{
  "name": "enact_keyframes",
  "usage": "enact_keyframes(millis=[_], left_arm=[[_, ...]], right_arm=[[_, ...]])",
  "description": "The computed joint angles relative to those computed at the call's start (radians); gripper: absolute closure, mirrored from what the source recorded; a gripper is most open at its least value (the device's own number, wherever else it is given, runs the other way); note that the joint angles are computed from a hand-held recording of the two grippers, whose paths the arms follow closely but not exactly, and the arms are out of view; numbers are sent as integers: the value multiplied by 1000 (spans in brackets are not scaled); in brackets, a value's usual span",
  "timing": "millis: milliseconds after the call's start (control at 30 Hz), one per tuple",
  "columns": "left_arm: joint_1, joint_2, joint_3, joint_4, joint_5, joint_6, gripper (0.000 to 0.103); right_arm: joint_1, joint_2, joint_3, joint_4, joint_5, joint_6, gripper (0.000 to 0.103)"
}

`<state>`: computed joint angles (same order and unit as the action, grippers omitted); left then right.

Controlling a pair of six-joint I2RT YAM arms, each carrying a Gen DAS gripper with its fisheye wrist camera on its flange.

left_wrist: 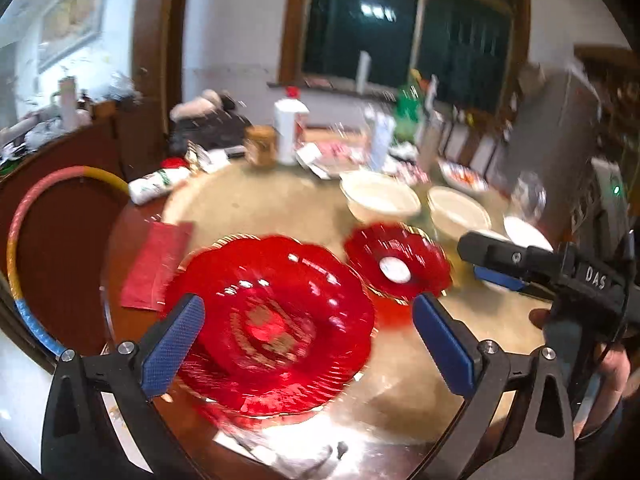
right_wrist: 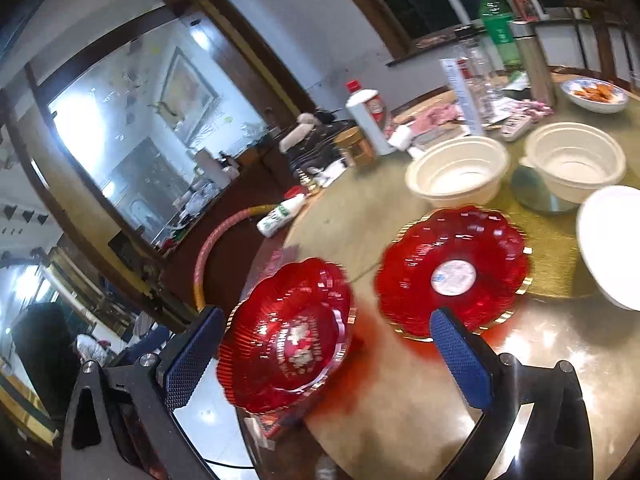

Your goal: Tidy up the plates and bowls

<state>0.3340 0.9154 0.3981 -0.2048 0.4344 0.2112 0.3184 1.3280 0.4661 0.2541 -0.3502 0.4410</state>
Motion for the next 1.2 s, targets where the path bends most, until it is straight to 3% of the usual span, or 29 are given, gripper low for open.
enact_keyframes(millis=[233, 333, 567, 833, 933, 1000, 1100, 1200], left_arm=[[-211, 210, 184, -83, -77, -56, 0], [-299, 334, 289, -126, -169, -93, 0], [-376, 647, 569, -202, -199, -166, 0], [-456, 909, 811, -289, -298, -212, 0], [-444, 998, 891, -336, -280, -225, 9], [-433, 1061, 954, -382, -260, -225, 30], [-428, 1155, 1046, -457, -261, -223, 51], [-426, 1195, 1075, -479, -247, -217, 55]], right_arm=[[-205, 20, 19, -159, -107, 1, 0], [-263, 105, 67, -192, -162, 0, 0], [-336, 322, 220, -234, -210, 4, 0], [-359, 461, 318, -192, -230, 40, 2], [-365, 518, 359, -201, -248, 32, 14], [-368, 538, 366, -198, -251, 28, 28], [-370, 576, 383, -203, -256, 23, 35], [-355, 597, 393, -201, -256, 11, 38]])
